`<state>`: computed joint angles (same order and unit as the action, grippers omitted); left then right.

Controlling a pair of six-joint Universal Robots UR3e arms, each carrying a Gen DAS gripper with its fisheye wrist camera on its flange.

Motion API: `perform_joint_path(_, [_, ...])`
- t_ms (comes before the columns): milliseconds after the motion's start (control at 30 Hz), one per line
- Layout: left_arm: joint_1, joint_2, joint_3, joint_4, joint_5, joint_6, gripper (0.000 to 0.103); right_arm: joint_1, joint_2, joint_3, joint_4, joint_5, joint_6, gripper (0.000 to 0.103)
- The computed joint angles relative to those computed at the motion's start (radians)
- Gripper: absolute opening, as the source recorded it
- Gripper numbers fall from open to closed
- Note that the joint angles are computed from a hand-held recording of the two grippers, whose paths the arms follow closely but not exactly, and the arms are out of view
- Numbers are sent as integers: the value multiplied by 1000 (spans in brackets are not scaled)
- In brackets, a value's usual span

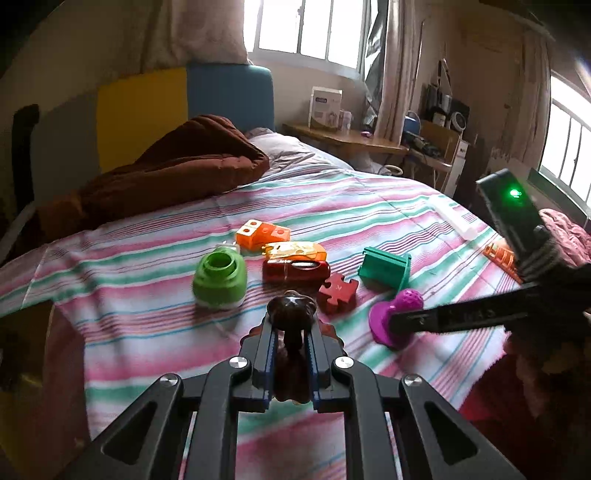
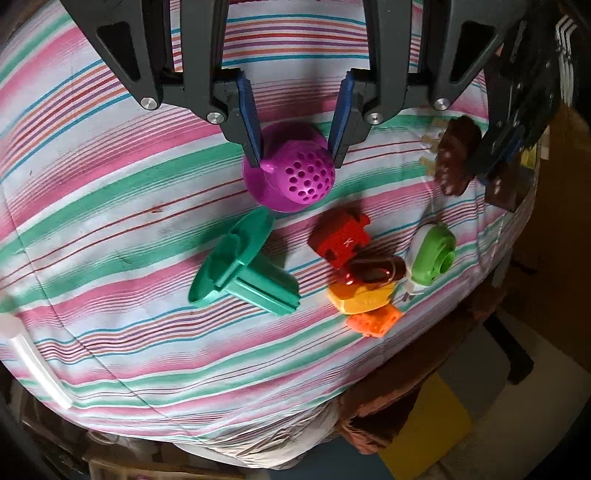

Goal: Organize rigid objects
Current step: 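Carry the brown spiky toy into the gold tray and open the left tool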

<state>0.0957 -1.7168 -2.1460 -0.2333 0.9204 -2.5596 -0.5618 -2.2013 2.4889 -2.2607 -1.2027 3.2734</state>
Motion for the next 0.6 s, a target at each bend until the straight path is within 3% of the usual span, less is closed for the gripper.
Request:
perform_joint_path(233, [186,206,-138,-184,-130,123,13,95,81,-23,-85,-53,27,36])
perform_joint_path(433, [412,455,-186,-568,-251,352,13,153,117,-39,-117,-92,24,36])
perform_joint_path(600, [587,561,-146,-856,-303,517,13,187,155,-47,-159,-105,32,36])
